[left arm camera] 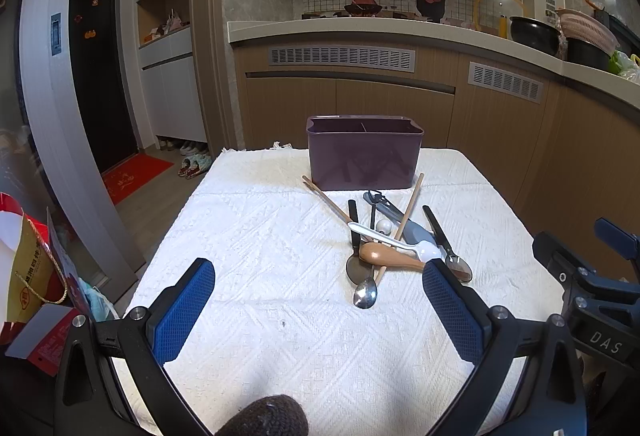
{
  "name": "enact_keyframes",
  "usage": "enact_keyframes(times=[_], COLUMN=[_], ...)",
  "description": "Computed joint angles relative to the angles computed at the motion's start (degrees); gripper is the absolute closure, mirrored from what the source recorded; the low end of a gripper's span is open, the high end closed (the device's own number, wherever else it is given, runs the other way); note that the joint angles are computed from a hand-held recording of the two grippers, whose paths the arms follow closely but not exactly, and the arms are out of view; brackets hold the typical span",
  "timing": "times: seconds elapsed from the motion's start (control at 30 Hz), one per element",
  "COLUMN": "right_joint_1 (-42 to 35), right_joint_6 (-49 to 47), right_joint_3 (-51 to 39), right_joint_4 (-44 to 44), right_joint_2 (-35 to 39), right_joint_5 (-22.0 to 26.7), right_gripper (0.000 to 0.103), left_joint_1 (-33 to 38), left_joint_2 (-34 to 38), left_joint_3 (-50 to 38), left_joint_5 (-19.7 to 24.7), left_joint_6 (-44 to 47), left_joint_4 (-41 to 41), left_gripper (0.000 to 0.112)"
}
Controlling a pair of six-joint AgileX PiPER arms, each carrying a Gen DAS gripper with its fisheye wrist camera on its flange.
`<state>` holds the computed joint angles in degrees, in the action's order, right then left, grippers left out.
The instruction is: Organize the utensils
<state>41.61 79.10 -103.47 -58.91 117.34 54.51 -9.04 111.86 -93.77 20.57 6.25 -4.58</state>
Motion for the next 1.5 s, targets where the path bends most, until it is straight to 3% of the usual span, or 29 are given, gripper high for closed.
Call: enact_keyframes(times=[1.5], right_joint_1=[0.4], right_joint_6=[-1.0], right_joint_3=[-1.1], right_joint_4=[0.8], right_joint_2=[0.2], right_joint_5=[0.6], right_gripper=[0.0], left_joint_1=[0.9], left_joint_2=[1.3], left_joint_3=[-1.6], left_joint_5=[1.4], left_joint_6=[1.0], left_joint_4=[-1.0], left_gripper=[0.009])
